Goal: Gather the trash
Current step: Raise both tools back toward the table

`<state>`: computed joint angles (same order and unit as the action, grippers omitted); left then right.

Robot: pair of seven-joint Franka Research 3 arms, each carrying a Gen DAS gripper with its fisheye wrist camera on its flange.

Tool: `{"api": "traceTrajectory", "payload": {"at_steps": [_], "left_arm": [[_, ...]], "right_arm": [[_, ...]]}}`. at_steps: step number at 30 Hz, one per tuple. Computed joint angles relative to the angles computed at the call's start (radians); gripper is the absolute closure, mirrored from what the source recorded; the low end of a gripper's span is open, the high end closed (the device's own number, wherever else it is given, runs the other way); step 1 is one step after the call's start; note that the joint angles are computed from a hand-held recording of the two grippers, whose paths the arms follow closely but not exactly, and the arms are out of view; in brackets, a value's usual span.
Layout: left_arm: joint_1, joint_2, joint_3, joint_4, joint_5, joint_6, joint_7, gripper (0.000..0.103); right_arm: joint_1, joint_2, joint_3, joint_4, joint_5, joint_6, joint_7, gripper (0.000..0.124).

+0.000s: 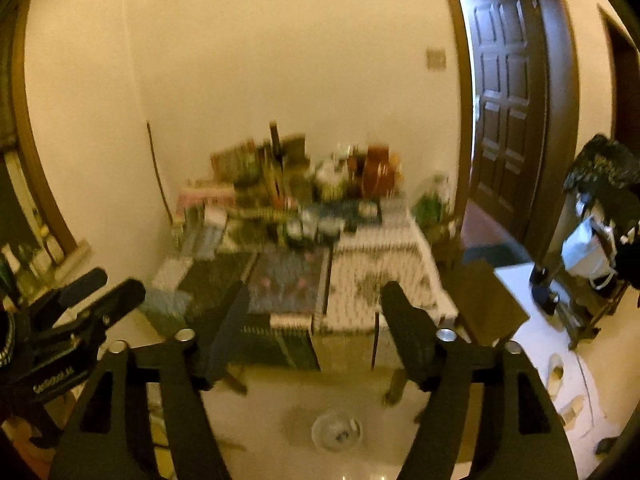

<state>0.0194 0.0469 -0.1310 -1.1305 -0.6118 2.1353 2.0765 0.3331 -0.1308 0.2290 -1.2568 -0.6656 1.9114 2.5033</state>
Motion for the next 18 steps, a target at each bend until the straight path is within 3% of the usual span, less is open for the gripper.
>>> {"api": "traceTrajectory", "payload": {"at_steps": [7,13,18], "left_arm": [[0.011,-0.024,0.016,0.017,-0.039,0.052,0.031,0.004],[-0.003,0.03,0.0,0.084,0.029,0.065,0.003,0.003],[-0.031,0.173,-0.044,0.271,0.153,0.05,-0.116,0.003]], "right_arm": [[0.026,0.022,0.023,0.06,-0.15,-0.037,0.043,0.032],[0.01,0.016,-0.013,0.043,-0.132,-0.007,0.018,0.031],[-0.025,0.018,-0.048,0.03,-0.084,0.061,-0.027,0.031]]}}
